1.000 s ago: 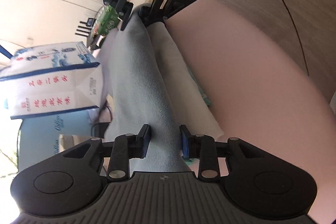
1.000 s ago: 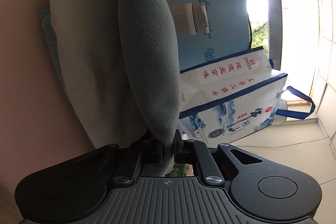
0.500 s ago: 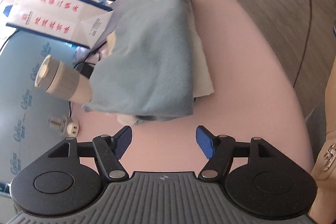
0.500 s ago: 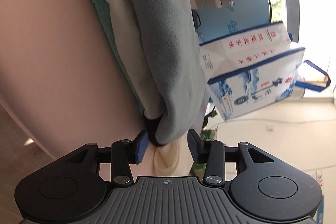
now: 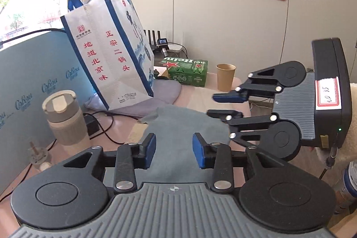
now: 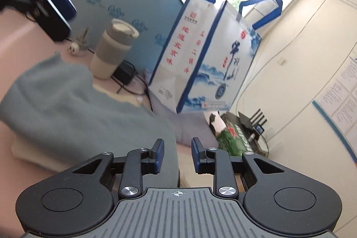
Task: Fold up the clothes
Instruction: 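Lower the sweater onto the stack and open both tools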
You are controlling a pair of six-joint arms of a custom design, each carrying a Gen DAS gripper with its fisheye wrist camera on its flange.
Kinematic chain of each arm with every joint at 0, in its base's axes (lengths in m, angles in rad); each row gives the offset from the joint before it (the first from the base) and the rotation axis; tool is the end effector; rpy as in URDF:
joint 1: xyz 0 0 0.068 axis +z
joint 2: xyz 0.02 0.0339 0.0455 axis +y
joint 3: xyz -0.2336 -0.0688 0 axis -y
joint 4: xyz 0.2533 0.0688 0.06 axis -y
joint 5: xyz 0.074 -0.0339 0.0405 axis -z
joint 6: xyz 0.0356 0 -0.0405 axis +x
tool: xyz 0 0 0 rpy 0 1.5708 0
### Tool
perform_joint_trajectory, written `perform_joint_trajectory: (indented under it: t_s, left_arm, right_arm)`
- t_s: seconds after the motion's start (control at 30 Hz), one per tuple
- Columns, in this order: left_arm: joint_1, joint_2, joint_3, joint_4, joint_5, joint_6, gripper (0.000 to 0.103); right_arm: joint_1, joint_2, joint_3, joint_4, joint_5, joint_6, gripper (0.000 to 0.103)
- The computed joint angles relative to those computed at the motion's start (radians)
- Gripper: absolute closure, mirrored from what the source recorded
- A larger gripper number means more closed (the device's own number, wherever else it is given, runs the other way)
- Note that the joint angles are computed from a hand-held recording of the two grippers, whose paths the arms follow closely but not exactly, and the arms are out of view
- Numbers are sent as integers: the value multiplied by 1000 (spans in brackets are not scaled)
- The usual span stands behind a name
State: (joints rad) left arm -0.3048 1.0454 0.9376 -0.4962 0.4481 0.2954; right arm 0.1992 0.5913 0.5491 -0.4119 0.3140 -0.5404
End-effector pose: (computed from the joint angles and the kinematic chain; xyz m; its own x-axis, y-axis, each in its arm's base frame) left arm 0.2324 -0.0893 0.2877 -0.3405 0.3822 -0.8591 0.7419 0.6705 0.0042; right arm 0.1772 0.0246 0.2457 -0.4119 -0.5823 -0.7009 -0.1493 0.8019 -0.5785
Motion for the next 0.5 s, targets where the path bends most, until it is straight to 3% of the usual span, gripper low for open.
perform_joint_trajectory:
  t_s: [0.1, 0.3, 0.5]
  left_arm:
    - [-54, 18, -24, 32, -57, -9, 70]
    - [-64, 168, -11, 105, -128, -43, 70]
    - [-18, 298, -37, 201, -323, -52, 68]
  right_arm:
    - [10, 111, 17, 74, -39, 42, 88]
    - [-27, 275, 36, 141, -128, 139, 89]
    - [-86, 488, 92, 216, -181, 169, 89]
